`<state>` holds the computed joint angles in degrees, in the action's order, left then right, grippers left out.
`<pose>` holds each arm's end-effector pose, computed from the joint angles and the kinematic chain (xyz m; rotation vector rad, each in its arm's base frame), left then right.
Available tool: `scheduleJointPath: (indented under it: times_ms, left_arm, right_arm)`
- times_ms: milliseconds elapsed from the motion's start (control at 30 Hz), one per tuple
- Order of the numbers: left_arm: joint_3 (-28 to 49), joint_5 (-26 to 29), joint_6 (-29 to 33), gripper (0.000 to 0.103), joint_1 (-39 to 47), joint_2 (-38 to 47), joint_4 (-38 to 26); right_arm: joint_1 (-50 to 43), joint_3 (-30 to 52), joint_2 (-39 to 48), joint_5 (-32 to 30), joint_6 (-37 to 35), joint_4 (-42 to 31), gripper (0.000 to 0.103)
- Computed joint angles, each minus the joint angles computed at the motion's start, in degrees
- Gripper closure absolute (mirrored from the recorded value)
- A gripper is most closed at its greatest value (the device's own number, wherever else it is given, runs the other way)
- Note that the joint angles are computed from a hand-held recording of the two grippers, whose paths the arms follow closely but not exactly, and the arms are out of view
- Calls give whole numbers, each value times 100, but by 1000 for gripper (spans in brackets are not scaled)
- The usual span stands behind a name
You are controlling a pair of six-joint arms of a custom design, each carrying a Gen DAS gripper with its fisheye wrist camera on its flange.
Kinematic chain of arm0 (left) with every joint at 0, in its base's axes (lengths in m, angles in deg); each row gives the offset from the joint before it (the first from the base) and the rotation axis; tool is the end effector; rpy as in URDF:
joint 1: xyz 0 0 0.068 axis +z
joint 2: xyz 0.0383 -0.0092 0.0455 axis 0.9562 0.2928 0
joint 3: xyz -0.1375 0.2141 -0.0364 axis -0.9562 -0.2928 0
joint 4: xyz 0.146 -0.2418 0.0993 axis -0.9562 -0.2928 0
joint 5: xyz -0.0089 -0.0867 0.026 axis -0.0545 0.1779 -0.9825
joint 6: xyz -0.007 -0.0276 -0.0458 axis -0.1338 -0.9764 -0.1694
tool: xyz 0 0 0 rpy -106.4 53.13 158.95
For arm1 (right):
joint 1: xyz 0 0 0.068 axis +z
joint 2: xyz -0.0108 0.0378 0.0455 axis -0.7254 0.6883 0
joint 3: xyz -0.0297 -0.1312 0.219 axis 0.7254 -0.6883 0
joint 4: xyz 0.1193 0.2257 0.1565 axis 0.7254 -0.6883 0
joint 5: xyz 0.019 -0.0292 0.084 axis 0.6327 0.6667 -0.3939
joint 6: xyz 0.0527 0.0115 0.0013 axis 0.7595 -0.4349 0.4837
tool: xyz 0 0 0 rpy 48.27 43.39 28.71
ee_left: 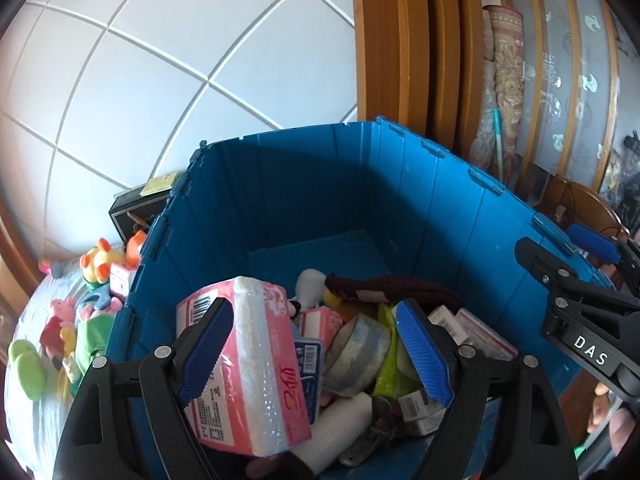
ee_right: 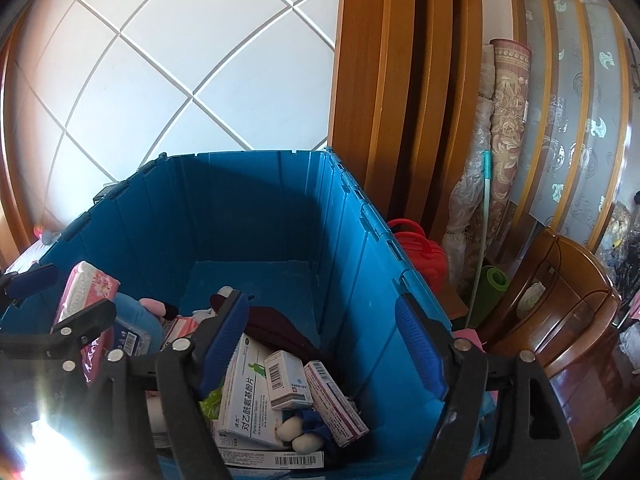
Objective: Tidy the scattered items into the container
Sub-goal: 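Open both grippers to release the boxes into the crate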
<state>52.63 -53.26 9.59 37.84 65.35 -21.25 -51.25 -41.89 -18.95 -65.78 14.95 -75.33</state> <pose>0.2133 -0.1291 0.2835 0.0240 2.2353 0.0611 0.2198 -0.0135 0.2743 -0.1750 2.1076 -0.0141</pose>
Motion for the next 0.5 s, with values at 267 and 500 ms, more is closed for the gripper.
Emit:
scheduleJointPath:
  times_ms: [267, 500]
  left_arm:
    - [-207, -286, -99, 18, -148, -687, -378]
    - [-471, -351, 32, 16, 257, -1765, -879]
  right_arm:
    - [311, -90, -574, 250, 163, -350, 10]
    - [1415, 4, -950, 985, 607, -547, 0]
